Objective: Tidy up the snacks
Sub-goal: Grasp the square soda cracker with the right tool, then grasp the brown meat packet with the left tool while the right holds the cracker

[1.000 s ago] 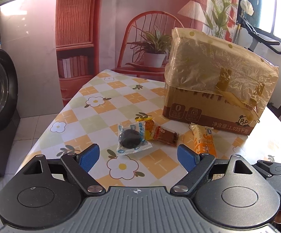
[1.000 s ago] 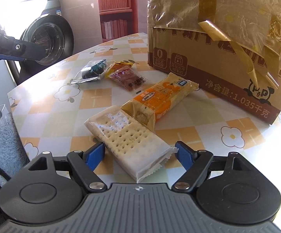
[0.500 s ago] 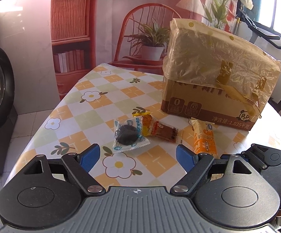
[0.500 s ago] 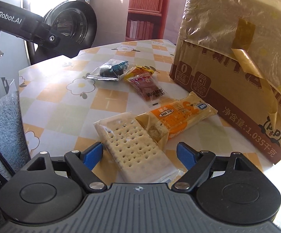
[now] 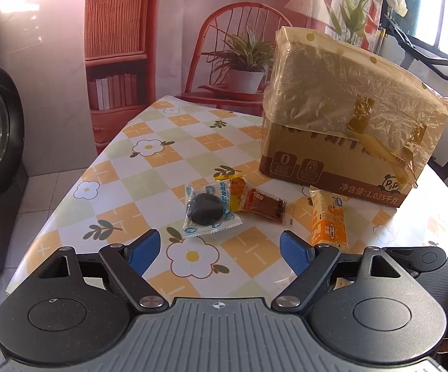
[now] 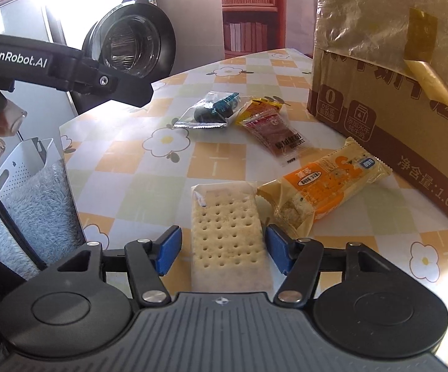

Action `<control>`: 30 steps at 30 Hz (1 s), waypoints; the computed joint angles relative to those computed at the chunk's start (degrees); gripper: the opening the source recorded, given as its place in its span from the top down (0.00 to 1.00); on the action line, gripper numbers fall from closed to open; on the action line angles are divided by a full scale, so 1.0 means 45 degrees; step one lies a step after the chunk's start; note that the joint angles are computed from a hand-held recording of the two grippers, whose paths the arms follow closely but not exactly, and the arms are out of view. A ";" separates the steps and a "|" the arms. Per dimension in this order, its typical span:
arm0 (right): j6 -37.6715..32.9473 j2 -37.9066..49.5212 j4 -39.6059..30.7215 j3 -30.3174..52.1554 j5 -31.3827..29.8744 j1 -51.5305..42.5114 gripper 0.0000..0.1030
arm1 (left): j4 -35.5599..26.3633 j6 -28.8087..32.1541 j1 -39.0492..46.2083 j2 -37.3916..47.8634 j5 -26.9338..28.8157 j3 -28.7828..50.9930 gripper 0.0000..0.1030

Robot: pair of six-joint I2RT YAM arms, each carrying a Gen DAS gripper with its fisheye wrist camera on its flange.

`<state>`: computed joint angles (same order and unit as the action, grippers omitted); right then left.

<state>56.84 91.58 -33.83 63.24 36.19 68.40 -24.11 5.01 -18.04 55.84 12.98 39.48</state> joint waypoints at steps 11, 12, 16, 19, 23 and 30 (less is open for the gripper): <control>-0.0360 0.0032 0.0233 -0.0108 0.1223 0.0776 0.53 | 0.0017 -0.0170 0.0202 0.0077 0.0537 -0.0055 0.24; -0.0456 -0.0185 0.0423 -0.0227 0.1591 0.0887 0.53 | 0.0039 -0.0180 0.0204 0.0074 0.0553 -0.0064 0.26; 0.0165 -0.0978 -0.0208 -0.0364 0.3428 0.1194 0.53 | 0.0173 -0.0217 0.0250 0.0215 0.0610 -0.0015 0.29; 0.2153 -0.1465 -0.1778 -0.0600 0.4562 0.1217 0.53 | 0.0454 -0.0114 0.0262 0.0472 0.0763 0.0025 0.38; 0.4564 -0.2071 -0.3144 -0.1546 0.4777 0.0929 0.53 | 0.0813 -0.0100 0.0117 0.1092 0.0858 0.0253 0.44; 0.7753 -0.2106 -0.4567 -0.2484 0.5319 0.0825 0.53 | 0.1427 -0.0261 -0.0908 0.2646 0.0710 0.0951 0.50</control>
